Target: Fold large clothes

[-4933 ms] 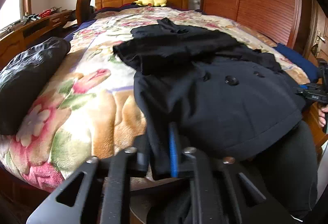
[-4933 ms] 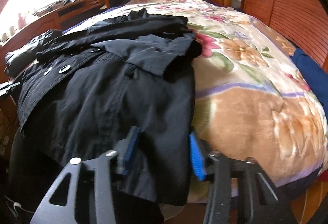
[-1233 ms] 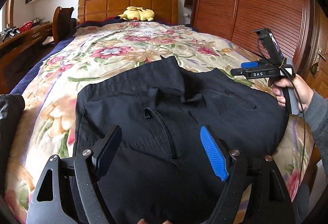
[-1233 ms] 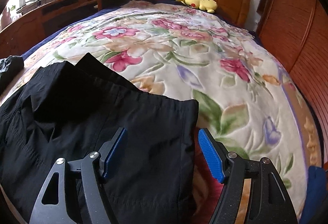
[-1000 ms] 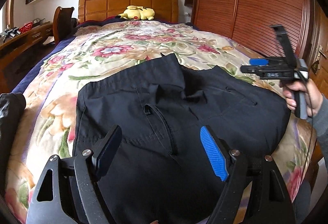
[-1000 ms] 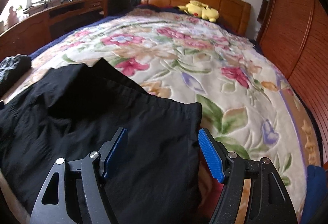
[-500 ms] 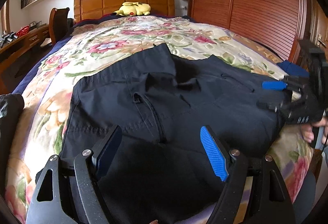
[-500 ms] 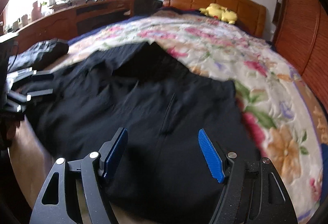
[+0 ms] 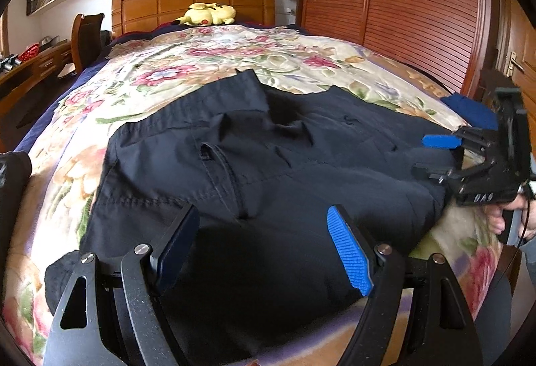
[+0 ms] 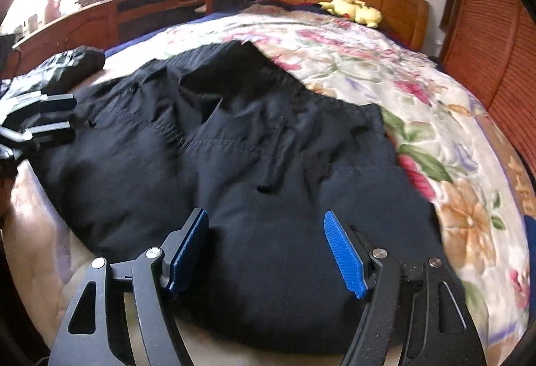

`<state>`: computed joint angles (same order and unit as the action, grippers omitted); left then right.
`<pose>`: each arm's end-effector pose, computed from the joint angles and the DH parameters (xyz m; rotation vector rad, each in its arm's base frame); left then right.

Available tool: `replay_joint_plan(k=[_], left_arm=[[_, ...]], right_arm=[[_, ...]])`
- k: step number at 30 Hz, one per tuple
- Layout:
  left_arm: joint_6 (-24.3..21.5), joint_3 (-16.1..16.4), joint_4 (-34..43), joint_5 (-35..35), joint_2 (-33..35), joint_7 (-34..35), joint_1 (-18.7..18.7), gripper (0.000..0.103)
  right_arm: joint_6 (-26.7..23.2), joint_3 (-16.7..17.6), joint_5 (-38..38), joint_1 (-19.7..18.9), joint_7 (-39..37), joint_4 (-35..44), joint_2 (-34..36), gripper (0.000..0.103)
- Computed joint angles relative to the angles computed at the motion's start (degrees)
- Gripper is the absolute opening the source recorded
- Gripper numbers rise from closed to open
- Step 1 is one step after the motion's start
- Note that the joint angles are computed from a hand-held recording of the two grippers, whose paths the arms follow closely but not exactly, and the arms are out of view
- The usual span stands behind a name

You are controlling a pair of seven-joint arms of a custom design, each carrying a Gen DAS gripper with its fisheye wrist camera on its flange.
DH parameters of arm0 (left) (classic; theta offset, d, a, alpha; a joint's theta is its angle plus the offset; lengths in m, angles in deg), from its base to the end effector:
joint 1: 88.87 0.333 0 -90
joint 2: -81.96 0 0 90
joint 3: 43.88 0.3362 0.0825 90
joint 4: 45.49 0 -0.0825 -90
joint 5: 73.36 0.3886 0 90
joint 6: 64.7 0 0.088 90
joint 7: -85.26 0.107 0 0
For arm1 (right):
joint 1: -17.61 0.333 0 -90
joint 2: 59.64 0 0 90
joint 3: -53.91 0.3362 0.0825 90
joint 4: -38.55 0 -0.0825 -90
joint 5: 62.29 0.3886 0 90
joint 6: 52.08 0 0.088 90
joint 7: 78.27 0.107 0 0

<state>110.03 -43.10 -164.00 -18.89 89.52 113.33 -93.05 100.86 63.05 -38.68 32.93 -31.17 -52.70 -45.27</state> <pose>0.6031 -0.0996 0.4623 -1.7830 1.6009 -0.8206 0.6448 0.2647 0.6042 -2.1734 0.7991 -0.5527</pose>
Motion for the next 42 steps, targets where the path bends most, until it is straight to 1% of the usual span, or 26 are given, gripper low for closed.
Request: replay_joint_plan(k=[3,6,10,12,15,18,21,25,27,31,33,35,37,42], left_arm=[[0.7,-0.3,-0.3,-0.3,0.0,0.3,-0.2,0.08],[1.3,-0.5,-0.6,-1.5,0.1,1.6,-0.5,0.08],[0.4,-0.3,-0.3,-1.2,0.6,2.1,-1.5,0.08],[-0.3,-0.1,0.0,-0.6,0.9,1.7,-2.0,0.08],[-0.3,-0.1,-0.3,-1.0,1.0,1.8,-1.9,0.08],[-0.3,0.3,-0.5,0.1,1.0,0.8,-2.2,0.08],[-0.8,0.3,-0.2,1.2,1.3,-0.1,-2.5,0.08],[-1.6,-0.2,-0.2,0.5,1.4,0.6,-2.3,0.08],[-1.7,-0.3,-0.1,0.3,1.6,0.9,-2.2,0.08],[-1.8,-0.2,-0.1,0.3,1.7,0.9,-2.3,0.08],[-1.8,-0.2,-0.1,0.3,1.7,0.9,-2.4,0.08],[-1.8,-0.2,-0.1,0.3,1.7,0.9,-2.4,0.08],[-1.8,-0.1,-0.1,0.4,1.7,0.7,-2.4,0.08],[-1.8,-0.1,0.0,0.3,1.7,0.9,-2.5,0.08]], right_arm=[[2.3,0.0,2.5,-1.0,-1.0,-4.3,-3.3,0.073],[5.2,-1.3,2.4,-1.0,0.2,-8.0,-6.1,0.073],[8.3,-2.8,2.1,-1.2,2.9,-12.1,-9.0,0.073],[7.9,-3.5,0.8,-1.2,4.9,-12.4,-9.0,0.073],[7.1,-4.4,-3.6,-0.9,9.6,-12.0,-7.8,0.073],[4.0,-4.1,-4.2,-1.4,10.8,-11.0,-6.5,0.073],[2.8,-3.4,-1.5,-2.5,9.8,-9.7,-5.4,0.073],[3.4,-2.9,2.1,-3.3,8.8,-9.0,-5.2,0.073],[4.5,-2.7,3.6,-3.5,8.4,-9.5,-5.6,0.076],[7.3,-1.8,10.7,-4.1,5.2,-10.8,-7.3,0.081],[6.7,-1.9,13.0,-4.2,4.5,-9.8,-7.0,0.083],[5.9,-2.6,11.4,-3.7,6.9,-8.8,-6.2,0.083],[5.3,-3.4,7.9,-3.0,10.7,-7.8,-5.1,0.083],[2.5,-3.3,4.2,-3.2,15.1,-5.5,-2.5,0.083]])
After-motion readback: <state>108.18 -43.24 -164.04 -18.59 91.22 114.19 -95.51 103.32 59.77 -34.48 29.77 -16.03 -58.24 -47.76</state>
